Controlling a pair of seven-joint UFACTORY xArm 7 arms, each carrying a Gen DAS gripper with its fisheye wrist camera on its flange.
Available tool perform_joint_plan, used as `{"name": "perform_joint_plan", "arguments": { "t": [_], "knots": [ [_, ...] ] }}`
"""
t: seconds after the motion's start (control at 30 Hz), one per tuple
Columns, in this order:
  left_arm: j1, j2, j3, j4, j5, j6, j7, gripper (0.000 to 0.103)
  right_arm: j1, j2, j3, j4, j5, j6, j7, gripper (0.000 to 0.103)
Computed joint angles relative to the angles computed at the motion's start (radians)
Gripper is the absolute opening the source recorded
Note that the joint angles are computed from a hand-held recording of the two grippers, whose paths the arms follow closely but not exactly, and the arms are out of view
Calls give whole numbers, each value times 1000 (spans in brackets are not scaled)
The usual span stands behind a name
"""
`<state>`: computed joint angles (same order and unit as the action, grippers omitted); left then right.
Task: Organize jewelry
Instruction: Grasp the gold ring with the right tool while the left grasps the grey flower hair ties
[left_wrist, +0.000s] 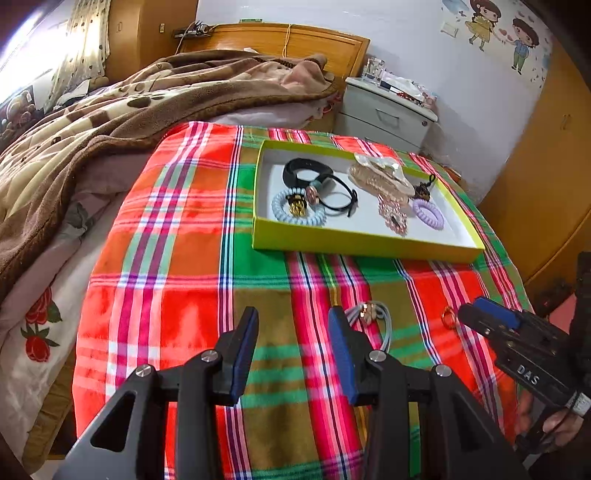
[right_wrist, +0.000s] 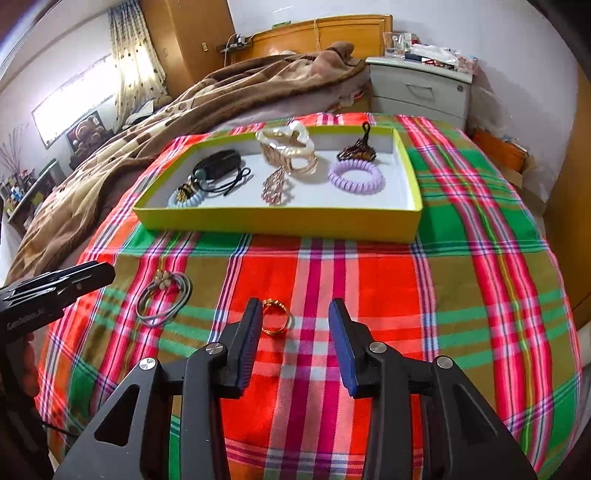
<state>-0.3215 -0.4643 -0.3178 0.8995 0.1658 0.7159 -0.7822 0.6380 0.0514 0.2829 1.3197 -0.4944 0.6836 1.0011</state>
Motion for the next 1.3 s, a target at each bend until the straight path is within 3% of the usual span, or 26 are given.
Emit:
{"name": "perform_joint_plan", "arguments": {
  "t": [0.3, 0.63, 0.77, 1.3],
  "knots": [
    [-9, -19, 4, -25, -20, 6, 0, 41, 14, 28, -2, 18, 9, -9, -45, 38],
    [-14, -12, 7, -26, -30, 2, 10, 41, 60, 65, -17, 75, -70, 73, -34, 38],
    [-16, -7, 8, -23, -35, 1, 12, 41, 63, 61, -21, 77, -89, 97, -3, 24],
    [-66, 108, 23, 62, -63, -13, 142, 45, 5, -24, 1, -19, -101, 20, 77, 23]
  ]
}}
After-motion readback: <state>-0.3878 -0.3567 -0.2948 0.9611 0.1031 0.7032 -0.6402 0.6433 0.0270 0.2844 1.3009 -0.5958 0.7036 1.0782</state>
